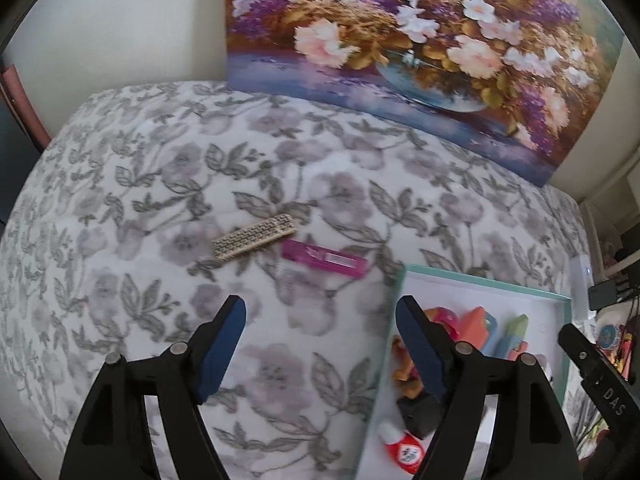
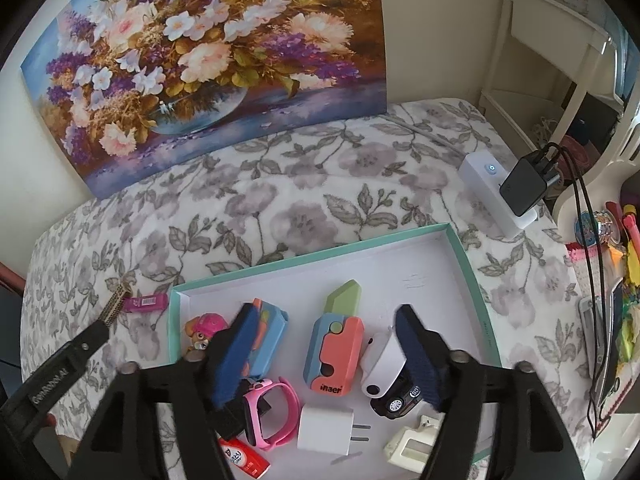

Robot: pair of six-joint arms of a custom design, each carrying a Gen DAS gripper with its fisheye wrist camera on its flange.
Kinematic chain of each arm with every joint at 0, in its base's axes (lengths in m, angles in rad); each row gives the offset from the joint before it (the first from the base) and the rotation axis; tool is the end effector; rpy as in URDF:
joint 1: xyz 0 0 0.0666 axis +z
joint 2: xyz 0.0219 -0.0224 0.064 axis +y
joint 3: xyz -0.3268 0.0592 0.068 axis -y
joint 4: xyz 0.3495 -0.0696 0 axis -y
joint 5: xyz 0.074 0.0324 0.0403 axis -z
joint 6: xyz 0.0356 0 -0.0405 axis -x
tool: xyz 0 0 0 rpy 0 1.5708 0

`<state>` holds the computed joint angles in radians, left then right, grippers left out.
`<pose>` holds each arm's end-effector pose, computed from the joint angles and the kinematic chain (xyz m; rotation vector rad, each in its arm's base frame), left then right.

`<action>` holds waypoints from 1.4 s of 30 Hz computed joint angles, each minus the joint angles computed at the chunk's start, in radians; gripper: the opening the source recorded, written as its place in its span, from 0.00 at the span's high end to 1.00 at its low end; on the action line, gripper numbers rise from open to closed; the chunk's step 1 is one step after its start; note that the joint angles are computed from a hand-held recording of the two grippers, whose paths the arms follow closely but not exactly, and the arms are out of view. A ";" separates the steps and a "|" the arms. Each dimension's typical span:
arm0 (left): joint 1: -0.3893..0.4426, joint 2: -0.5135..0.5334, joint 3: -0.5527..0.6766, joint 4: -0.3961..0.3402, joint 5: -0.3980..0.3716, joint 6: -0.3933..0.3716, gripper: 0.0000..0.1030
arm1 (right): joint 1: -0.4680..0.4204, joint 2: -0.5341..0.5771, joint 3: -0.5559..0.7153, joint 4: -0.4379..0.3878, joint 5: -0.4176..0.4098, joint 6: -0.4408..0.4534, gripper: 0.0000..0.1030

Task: Organize rigid objects
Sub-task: 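Move both open tools back over the pink stick and gold bar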

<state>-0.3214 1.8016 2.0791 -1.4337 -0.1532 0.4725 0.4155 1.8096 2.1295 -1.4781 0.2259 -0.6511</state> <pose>0.5166 -0.1667 0.4289 -0.2474 2.6901 -0.0284 0.4978 0.2105 0.4423 0.3773 2.6478 0.0233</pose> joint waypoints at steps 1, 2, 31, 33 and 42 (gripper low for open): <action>0.004 -0.001 0.000 -0.003 -0.009 -0.003 0.23 | 0.000 0.001 0.001 -0.001 0.003 0.000 0.16; 0.007 -0.002 -0.001 -0.005 -0.013 -0.005 0.22 | 0.000 0.001 0.001 -0.001 0.005 0.002 0.12; 0.142 -0.077 -0.092 -0.036 -0.143 0.009 0.09 | 0.125 0.182 0.250 -0.071 0.000 0.073 0.00; 0.149 -0.083 -0.101 -0.033 -0.145 0.011 0.09 | 0.138 0.209 0.288 -0.081 -0.003 0.077 0.00; 0.163 -0.075 -0.125 -0.030 -0.121 0.042 0.09 | 0.174 0.293 0.389 -0.095 -0.052 0.109 0.00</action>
<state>-0.1585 1.7264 1.9545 -1.4642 -0.2738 0.5147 0.5899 2.1030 2.5184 -1.5727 0.1735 -0.5416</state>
